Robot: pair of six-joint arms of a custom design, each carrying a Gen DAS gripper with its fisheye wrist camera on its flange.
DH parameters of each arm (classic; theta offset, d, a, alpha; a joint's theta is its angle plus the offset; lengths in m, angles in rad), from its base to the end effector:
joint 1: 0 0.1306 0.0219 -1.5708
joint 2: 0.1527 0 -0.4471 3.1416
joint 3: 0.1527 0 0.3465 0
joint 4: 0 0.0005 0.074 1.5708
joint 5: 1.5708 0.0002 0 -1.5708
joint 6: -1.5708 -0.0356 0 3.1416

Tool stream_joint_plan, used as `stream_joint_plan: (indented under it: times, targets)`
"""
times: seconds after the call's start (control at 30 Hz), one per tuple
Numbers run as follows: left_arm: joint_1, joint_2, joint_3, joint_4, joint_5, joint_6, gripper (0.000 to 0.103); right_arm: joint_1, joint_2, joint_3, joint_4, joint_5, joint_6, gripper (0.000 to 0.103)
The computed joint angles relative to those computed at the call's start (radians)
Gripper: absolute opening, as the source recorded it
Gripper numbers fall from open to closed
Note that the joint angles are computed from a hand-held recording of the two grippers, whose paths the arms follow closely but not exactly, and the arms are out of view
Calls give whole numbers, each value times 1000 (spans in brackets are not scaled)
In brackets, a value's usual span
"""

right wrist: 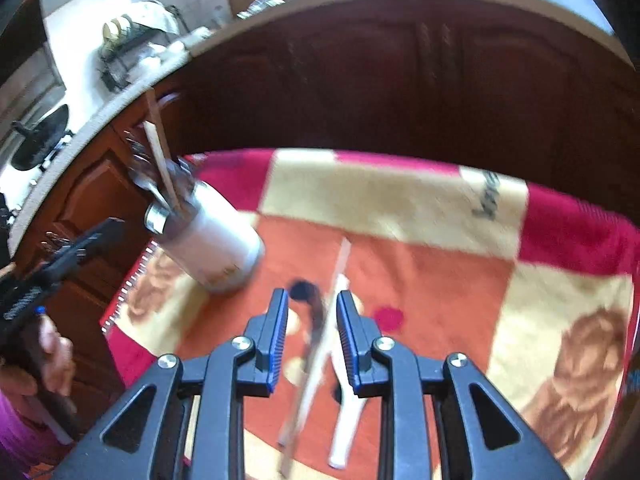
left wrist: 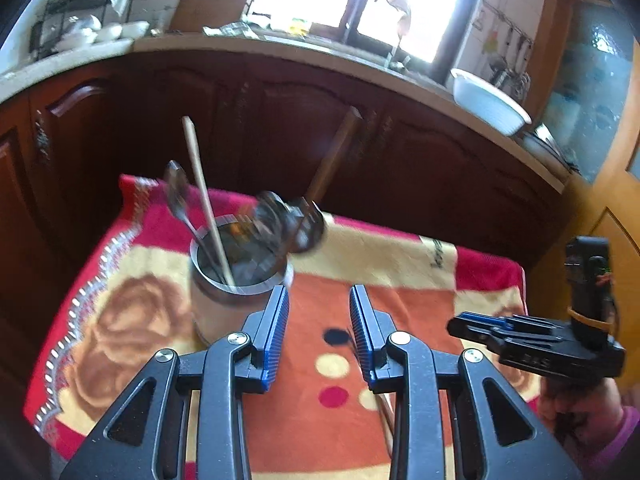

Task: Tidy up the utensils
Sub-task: 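Grasp the white ceramic spoon with the right tool while the left tool grasps the steel fork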

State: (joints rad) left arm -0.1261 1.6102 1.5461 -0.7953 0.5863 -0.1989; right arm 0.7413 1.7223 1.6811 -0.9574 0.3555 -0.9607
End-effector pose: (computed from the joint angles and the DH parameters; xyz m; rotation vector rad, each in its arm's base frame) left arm 0.5139 -0.0855 0.4686 0.6355 2.2593 -0.6720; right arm 0.4218 0.3686 0.4525 0.4039 2.4638 0.2562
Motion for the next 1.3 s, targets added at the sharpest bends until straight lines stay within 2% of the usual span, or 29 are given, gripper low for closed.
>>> stream_joint_plan:
  times: [0.23,0.37,0.5,0.63,0.8,0.9,0.93,0.97,1.1,1.2,1.27,1.3]
  targets:
    - [-52,32,-34,-115,-19,-57,68,-17,-18,-148,65,-85,-35,25]
    - [-81,84,-12,-186,-17,-30,68,-30,-8,-193,107,-113,-39,25]
    - [-100,140,21,-241,-3,7,73,-48,7,-212,131,-138,-15,27]
    - [-112,180,38,-251,-5,49,78,-64,20,-228,159,-168,10,27]
    - [-126,223,74,-259,-11,110,82,-78,39,-220,192,-158,73,28]
    - [-138,243,96,-252,-25,142,86,-88,39,-224,216,-187,104,28]
    - [-142,249,102,-249,-31,148,87,-88,37,-228,218,-190,113,24]
    - [-147,256,110,-248,-36,153,87,-88,34,-235,224,-192,117,13]
    - [-167,285,140,-252,-70,154,87,-83,-17,-314,288,-210,96,5]
    - [-183,294,144,-231,-93,149,86,-66,-61,-368,304,-196,62,4]
    - [-191,296,145,-223,-102,133,82,-57,-88,-403,315,-199,38,5]
    - [-193,298,147,-224,-100,121,69,-52,-101,-419,318,-201,27,5]
